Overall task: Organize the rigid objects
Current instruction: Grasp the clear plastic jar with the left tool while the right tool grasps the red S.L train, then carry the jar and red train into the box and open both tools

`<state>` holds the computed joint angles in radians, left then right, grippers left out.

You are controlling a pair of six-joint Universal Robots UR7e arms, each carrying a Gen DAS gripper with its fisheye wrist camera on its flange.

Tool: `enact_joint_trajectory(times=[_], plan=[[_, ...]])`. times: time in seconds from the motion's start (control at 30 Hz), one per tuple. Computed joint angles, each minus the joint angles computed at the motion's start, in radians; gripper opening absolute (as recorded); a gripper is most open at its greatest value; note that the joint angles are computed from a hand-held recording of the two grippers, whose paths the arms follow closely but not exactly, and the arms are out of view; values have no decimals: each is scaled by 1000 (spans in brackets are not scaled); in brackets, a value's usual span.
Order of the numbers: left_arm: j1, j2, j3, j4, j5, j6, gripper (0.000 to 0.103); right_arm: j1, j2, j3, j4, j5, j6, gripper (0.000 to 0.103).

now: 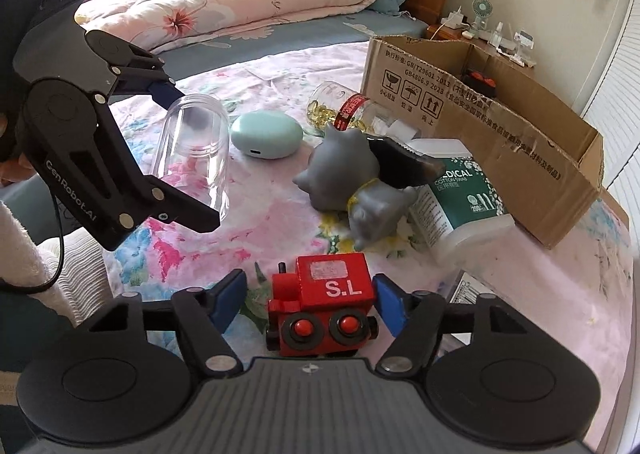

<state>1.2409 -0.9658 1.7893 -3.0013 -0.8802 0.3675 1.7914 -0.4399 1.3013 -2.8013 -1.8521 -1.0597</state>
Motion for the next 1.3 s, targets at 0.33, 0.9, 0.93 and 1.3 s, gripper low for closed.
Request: enact_joint_trajectory(times=[0.33, 0.9, 0.93, 1.3], plan=[[3, -13, -3, 23, -20, -7, 90, 8, 3, -15, 9, -41, 63, 57], [-23, -52, -99, 193, -46, 42, 90, 27, -19, -55, 37, -39, 132, 57], [-24, -45, -118, 195, -47, 53, 90, 29, -17, -67, 38, -39, 138, 57], [-15, 165, -525, 220, -72, 218, 90, 54, 66, -311, 74, -31, 179, 57]])
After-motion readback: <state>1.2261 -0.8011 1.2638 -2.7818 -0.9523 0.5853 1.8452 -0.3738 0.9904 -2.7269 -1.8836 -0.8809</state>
